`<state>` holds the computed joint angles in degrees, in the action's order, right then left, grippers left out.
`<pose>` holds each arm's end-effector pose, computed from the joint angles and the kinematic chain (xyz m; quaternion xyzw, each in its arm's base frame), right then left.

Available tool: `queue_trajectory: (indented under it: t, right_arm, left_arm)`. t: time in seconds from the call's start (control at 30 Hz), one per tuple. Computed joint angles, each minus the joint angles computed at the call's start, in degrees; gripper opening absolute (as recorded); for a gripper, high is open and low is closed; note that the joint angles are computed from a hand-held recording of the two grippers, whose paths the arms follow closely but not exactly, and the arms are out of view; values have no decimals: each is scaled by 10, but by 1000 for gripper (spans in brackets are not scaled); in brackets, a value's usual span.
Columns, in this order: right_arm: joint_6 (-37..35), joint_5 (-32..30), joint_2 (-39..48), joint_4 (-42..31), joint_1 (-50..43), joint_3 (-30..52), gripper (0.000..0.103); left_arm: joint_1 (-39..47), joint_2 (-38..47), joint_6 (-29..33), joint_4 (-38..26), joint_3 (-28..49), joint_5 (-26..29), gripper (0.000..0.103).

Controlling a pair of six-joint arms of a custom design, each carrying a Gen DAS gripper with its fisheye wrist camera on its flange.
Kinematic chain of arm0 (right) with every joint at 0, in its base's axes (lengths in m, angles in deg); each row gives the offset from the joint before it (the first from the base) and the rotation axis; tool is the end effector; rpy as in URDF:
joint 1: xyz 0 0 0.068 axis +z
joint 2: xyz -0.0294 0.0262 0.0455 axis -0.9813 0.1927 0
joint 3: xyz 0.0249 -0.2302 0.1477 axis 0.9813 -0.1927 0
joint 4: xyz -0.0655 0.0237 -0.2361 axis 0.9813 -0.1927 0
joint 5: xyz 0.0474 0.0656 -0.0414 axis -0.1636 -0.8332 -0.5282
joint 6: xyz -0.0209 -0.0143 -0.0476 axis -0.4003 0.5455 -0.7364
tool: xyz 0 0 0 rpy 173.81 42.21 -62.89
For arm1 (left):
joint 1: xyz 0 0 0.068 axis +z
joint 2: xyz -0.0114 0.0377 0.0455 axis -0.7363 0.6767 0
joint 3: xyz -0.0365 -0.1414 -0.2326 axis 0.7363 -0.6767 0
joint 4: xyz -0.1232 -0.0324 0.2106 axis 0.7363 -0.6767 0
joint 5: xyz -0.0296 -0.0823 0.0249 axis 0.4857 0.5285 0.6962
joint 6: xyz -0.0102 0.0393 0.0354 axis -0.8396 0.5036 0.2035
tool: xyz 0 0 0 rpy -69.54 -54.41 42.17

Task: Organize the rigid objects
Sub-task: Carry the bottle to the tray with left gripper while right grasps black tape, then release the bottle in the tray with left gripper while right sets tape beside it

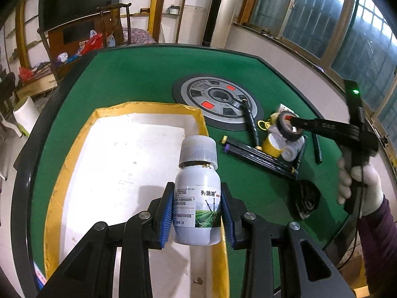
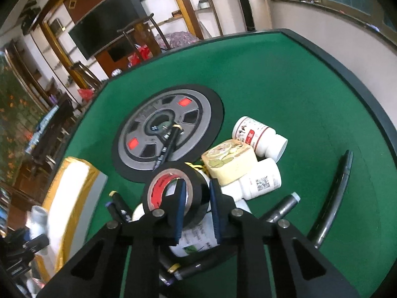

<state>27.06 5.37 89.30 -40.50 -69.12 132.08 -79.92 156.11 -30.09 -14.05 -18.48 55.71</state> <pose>0.3848 0.0813 0.0823 -0.1806 0.9186 0.2149 0.2781 0.2023 -0.1160 0.0910 -0.1161 0.9349 -0.0617 0.3296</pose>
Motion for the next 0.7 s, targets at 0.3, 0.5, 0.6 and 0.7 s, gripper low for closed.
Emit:
queue_trajectory:
  t: [0.3,0.5,0.6,0.7]
  right_arm:
    - [-7,-43,-81,-21,36,-40,18]
    - [14,-54,-70,-62,126,-8,18]
    - [34,-33,-58,-54,170,3,18]
    - [47,-3,-36,-64,207,31,18]
  left_arm:
    - [131,93,74,-16,80,87,36]
    - [202,167,86,0,128,140,36]
    - [229,193,84,21,137,170,36]
    - [256,211,69,53,127,201,36]
